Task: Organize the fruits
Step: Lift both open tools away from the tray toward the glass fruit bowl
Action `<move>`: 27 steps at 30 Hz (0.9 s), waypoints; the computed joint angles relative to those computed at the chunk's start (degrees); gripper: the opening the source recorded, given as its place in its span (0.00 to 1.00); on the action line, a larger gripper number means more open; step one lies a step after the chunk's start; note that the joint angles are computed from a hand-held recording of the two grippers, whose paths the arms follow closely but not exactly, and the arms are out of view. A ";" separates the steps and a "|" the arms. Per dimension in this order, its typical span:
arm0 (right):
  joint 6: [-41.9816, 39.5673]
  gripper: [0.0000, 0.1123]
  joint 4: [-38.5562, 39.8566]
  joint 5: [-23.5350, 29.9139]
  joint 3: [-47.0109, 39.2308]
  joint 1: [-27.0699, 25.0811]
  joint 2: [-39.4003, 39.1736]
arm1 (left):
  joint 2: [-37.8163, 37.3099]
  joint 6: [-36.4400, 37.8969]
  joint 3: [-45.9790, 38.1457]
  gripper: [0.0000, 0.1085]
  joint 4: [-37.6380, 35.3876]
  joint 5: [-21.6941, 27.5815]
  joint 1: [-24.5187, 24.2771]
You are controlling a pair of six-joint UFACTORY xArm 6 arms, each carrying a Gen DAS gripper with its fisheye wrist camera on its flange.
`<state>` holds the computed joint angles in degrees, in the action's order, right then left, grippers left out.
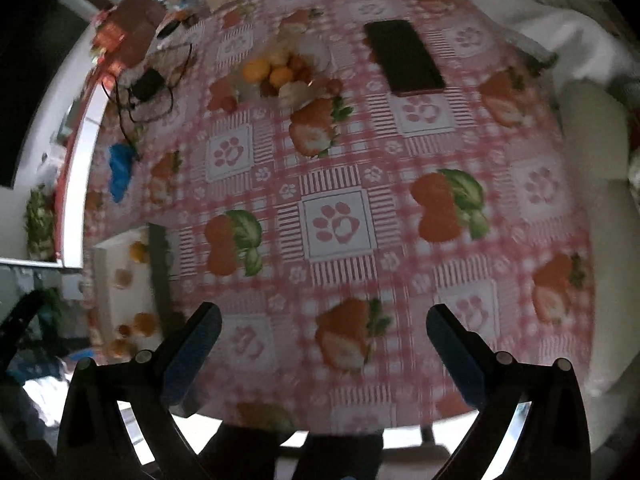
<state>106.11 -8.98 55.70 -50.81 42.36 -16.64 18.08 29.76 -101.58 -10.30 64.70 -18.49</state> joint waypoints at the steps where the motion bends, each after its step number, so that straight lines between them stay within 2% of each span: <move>1: 0.83 0.92 -0.01 1.33 -0.98 0.44 -0.57 | 0.67 -0.23 -1.92 0.74 0.28 0.81 0.99; 5: 2.53 0.92 0.13 7.75 -6.42 1.17 -0.95 | 3.94 -0.92 -8.68 0.74 0.97 2.33 3.88; 9: 2.27 0.92 -1.99 14.83 -13.96 0.89 1.41 | 8.18 -0.84 -15.98 0.74 -0.65 6.67 5.81; 14: -1.24 0.92 -4.80 19.74 -23.41 -0.57 6.05 | 10.79 1.26 -20.87 0.74 -2.77 6.64 7.20; 17: -3.52 0.92 -6.20 22.49 -28.22 -1.60 8.36 | 16.94 -0.52 -32.05 0.74 -4.64 12.03 8.70; 20: -5.13 0.92 -7.84 24.44 -31.61 -2.06 9.57 | 21.30 -2.19 -40.23 0.74 -4.51 14.74 9.28; 22: -6.55 0.92 -8.48 25.07 -33.10 -2.26 10.22 | 19.72 -1.92 -37.84 0.74 -4.07 13.77 9.01; 27: -10.16 0.92 -6.23 21.06 -31.60 -3.15 10.71 | 8.10 -0.61 -18.70 0.74 -1.36 8.31 6.75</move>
